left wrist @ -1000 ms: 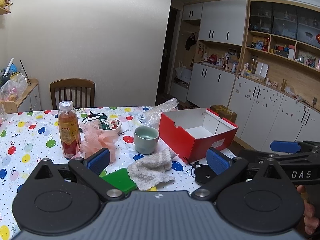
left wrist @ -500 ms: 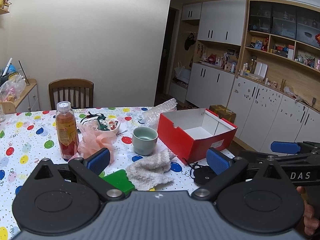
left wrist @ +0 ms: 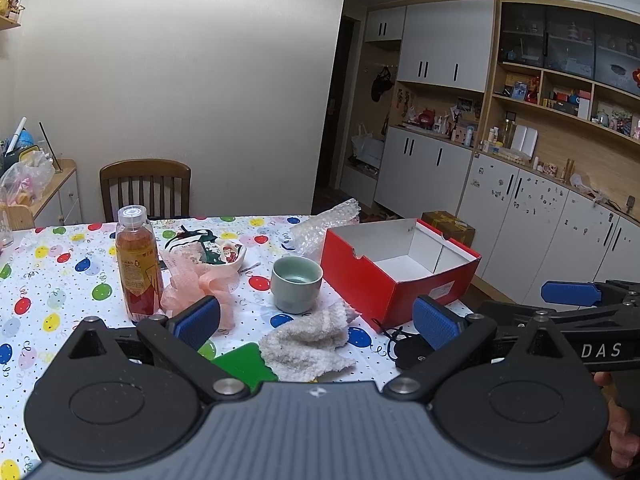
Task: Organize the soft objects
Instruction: 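Move both tools toward the white towel and black mask on the table, then grasp the white fluffy towel with the left gripper while the right gripper grasps the black mask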
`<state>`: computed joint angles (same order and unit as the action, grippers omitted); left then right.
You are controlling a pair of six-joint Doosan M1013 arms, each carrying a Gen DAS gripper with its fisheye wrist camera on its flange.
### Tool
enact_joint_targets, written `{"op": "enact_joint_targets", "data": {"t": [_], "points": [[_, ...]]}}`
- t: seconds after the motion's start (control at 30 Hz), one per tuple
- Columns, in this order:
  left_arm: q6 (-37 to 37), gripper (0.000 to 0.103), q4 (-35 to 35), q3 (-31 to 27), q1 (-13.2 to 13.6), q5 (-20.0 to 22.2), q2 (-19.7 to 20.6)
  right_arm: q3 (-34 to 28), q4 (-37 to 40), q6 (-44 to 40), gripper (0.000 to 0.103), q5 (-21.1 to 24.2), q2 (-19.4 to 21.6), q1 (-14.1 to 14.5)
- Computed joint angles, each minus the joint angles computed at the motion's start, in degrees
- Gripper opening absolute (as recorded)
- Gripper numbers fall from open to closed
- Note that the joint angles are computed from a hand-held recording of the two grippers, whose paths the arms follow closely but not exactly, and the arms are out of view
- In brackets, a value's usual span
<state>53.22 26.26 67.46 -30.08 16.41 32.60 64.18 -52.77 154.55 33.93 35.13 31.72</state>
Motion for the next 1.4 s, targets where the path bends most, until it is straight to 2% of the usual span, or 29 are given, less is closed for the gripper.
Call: {"op": "enact_joint_targets", "data": {"t": [0.1, 0.23, 0.5, 0.73, 0.9, 1.0, 1.23, 1.4], "points": [[1.19, 0.103, -1.13, -0.09, 0.21, -0.33, 0.09, -0.03, 0.05, 0.02, 0.102, 0.02, 0.01, 0.01], [6.81, 0.103, -6.9, -0.65, 0.79, -0.77, 0.45, -0.12, 0.16, -0.09, 0.102, 0.17, 0.06, 0.04], [9.34, 0.103, -10.37, -2.95, 1.2, 1.87, 1.97, -1.59, 2.8, -3.23, 0.102, 0.31, 0.98, -0.52], [4.57, 0.103, -5.94, -6.25, 1.27, 5.0, 4.39, -2.13, 5.62, -4.56, 0.102, 0.76, 1.72, -1.94], [6.2, 0.103, -7.07, -9.64, 1.23, 7.07, 6.8, -2.58, 8.39, -6.81, 0.102, 0.92, 2.51, -3.28], [7.63, 0.103, -9.56, -12.65, 1.32, 9.33, 8.86, -2.78, 10.74, -9.12, 0.102, 1.14, 3.02, -4.24], [8.02, 0.103, -9.91, -20.63, 1.07, 16.01, 14.68, -3.08, 18.74, -18.27, 0.101, 1.61, 4.7, -6.88], [9.75, 0.103, -9.68, -28.73, 0.84, 22.78, 20.1, -4.38, 23.62, -26.34, 0.1, 3.51, 6.58, -8.55]]}}
